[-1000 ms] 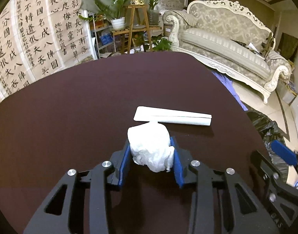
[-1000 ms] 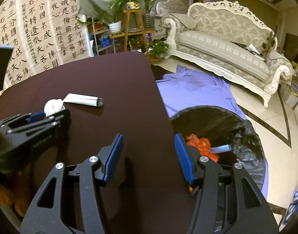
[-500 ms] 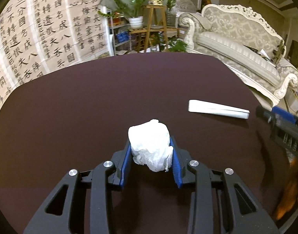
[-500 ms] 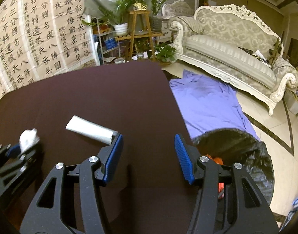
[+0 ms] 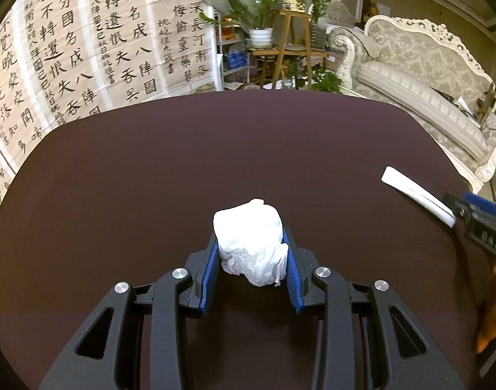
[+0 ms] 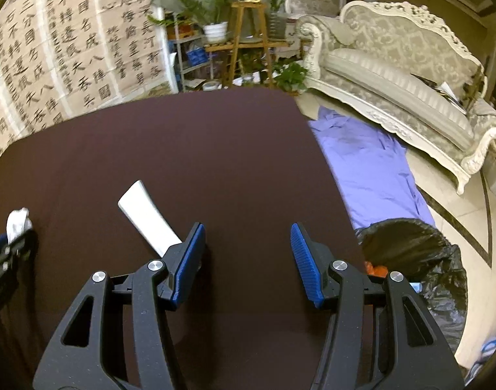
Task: Collect trash
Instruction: 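Grasp the white tube with the right gripper while the left holds the cloth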
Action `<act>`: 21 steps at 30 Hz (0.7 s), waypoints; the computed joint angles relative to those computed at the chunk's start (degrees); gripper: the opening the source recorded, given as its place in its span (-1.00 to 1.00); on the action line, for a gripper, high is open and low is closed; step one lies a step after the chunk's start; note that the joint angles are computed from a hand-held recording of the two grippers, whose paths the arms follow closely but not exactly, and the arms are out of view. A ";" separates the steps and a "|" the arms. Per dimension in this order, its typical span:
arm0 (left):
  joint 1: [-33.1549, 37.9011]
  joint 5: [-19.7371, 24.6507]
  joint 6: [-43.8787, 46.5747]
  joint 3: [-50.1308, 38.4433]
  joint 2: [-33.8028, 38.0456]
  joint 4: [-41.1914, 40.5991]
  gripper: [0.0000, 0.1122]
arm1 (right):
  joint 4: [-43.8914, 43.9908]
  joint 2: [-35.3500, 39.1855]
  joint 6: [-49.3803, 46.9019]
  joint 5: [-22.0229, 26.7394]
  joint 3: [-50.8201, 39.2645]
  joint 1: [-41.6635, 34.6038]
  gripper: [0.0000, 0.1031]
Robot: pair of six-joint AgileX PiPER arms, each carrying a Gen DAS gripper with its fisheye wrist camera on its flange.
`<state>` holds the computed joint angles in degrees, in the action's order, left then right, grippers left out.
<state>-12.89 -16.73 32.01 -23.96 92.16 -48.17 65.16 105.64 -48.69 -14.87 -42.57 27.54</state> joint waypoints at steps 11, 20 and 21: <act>6.34 0.54 -3.88 1.59 -1.21 6.74 -0.35 | 3.31 -2.05 -0.07 -3.93 1.53 5.43 0.03; 8.27 0.76 -8.47 2.32 -1.51 12.10 -0.35 | 8.37 0.34 -7.77 -1.92 -2.78 8.18 0.03; 8.40 0.85 -8.90 2.34 -1.54 12.56 -0.35 | 11.39 1.24 -11.11 -1.48 -3.91 8.45 0.03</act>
